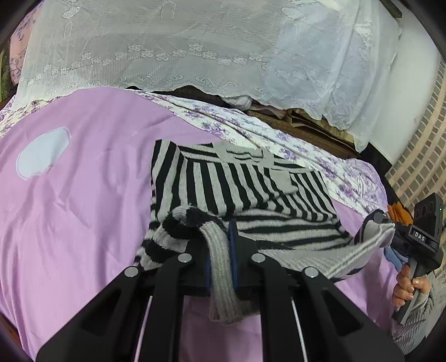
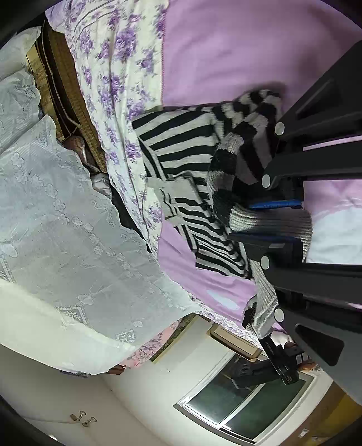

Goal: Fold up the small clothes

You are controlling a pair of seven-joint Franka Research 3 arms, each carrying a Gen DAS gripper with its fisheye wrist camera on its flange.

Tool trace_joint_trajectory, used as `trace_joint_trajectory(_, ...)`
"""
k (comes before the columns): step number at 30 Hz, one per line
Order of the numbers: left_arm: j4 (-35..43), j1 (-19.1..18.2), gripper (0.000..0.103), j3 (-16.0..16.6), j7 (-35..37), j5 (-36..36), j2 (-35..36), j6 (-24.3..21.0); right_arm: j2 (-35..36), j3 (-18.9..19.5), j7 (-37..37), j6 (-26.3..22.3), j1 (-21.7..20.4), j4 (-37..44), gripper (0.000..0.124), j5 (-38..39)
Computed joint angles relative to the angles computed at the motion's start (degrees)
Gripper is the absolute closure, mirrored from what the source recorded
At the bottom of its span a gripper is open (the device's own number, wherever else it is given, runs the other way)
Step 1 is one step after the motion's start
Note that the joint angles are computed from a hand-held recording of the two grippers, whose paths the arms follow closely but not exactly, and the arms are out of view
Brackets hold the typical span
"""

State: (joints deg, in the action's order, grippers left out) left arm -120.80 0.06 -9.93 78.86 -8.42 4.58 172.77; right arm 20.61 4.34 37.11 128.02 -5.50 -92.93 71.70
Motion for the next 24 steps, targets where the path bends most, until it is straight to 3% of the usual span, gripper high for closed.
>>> trace_joint_trajectory(8,8.08,-1.0,0.094,2.67,-9.09,11.29,5.77,-2.49,7.01,1.59,4.42,2.29,0.48,9.77,0.108,-3.31)
trace_joint_trajectory(19,21.65,-0.63,0.094,3.31,-14.11,17.94,15.69,-7.37,20.04,5.37,13.89,3.96,0.16,27.61,0.108,-12.16)
trace_joint_trajectory(24,27.73,-0.55,0.094,3.76,-15.98,19.77,20.03,-9.66,28.63,6.85,20.42,2.93,0.97,40.44,0.108,-18.14)
